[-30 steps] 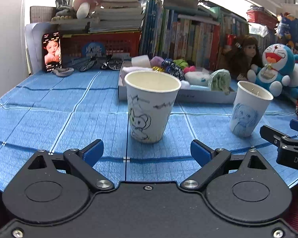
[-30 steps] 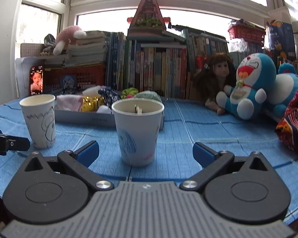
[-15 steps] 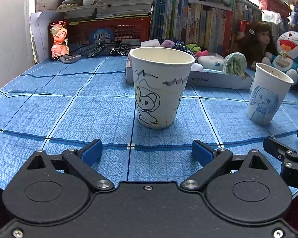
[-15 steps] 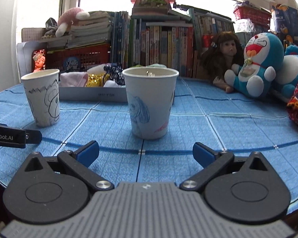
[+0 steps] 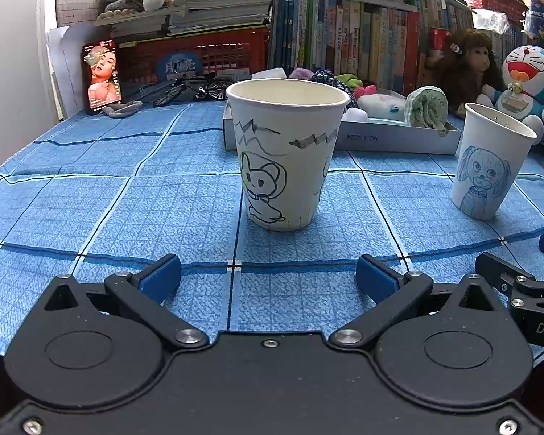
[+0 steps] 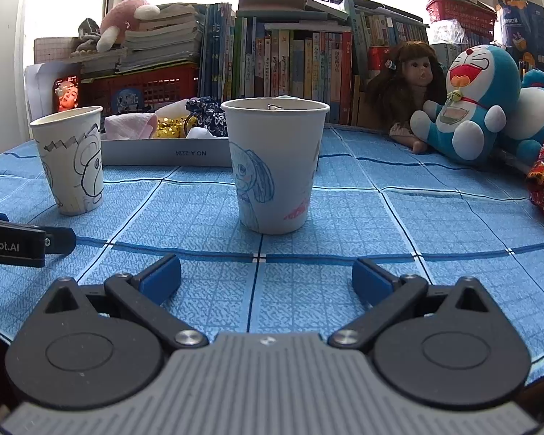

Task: Organize soft objects

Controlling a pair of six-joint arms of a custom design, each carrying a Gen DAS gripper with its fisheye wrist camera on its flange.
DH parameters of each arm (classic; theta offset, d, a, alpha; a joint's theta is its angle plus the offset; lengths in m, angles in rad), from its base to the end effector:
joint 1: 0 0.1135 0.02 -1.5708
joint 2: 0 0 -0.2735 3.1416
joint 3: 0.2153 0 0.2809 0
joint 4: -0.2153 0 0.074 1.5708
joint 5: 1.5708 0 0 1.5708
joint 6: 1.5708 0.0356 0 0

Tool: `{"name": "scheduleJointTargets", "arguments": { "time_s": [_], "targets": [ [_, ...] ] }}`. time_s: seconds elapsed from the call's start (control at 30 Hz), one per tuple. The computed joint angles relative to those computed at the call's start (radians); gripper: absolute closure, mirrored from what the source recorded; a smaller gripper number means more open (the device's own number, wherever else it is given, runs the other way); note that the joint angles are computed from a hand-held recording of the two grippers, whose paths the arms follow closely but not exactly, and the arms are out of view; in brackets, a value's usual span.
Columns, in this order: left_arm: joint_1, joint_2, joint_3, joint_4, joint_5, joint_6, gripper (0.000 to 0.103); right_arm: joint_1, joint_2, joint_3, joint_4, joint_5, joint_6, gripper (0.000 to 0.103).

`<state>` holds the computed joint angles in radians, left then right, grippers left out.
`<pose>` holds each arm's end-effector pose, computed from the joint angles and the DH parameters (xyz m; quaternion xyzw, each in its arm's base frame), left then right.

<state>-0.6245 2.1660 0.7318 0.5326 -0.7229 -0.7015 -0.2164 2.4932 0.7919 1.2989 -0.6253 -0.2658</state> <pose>0.2836 -0.1754 -0.0027 -0.1500 0.8784 0.0742 0.4477 0.3526 -0.0562 -0.0415 -0.1892 0.7893 0.1238 0.5709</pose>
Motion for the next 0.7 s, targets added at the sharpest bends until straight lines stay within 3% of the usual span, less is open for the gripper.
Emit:
{"name": "scheduleJointTargets", "arguments": {
  "time_s": [0.7],
  "targets": [
    [-0.004,0.011,0.001,0.012,-0.006,0.006,0.000,0.000,-0.003,0.003,-0.012,-0.003,-0.005,0.000]
  ]
}}
